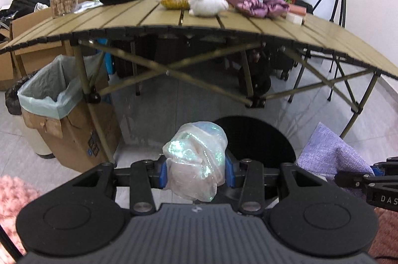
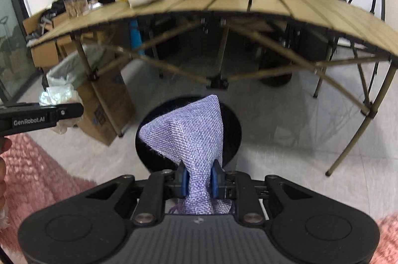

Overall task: Collect trash
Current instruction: 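Carry the pouch and plastic bag down over the black bin with both tools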

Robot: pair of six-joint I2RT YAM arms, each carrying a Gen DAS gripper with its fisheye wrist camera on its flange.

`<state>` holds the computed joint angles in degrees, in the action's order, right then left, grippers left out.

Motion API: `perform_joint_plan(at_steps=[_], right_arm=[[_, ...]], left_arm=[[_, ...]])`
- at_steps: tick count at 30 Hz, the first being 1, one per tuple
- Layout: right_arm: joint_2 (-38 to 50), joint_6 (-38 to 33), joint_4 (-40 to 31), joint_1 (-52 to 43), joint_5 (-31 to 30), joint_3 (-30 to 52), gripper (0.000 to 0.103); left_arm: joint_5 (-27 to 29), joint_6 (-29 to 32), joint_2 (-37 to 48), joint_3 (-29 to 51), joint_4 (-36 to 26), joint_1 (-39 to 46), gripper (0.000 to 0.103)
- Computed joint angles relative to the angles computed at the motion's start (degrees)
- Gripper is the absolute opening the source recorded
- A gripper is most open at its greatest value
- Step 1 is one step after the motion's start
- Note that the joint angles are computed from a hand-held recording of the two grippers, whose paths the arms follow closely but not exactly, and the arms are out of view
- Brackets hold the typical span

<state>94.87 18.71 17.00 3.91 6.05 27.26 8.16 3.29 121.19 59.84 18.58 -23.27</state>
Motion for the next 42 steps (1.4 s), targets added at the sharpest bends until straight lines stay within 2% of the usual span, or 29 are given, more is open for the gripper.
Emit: perform_joint_plan(at_steps=[12,23,42], right_arm=[[8.5,0.2,-8.4,1.6,-4.1,7.2,0.017],[14.6,-1.8,-9.5,-0.1,-6.5,13.8,0.017],[29.0,-3.2,-10.8,-2.6,-8.9,31.0,0.017]], left_arm=[[-0.7,1.3,4.9,5.0,-7.2,0.3,0.042],[-0.7,1.2,8.0,8.8,-11.7,0.7,0.04],[-2.8,-0.3,13.2,16.7,-16.1,-0.1,0.039]])
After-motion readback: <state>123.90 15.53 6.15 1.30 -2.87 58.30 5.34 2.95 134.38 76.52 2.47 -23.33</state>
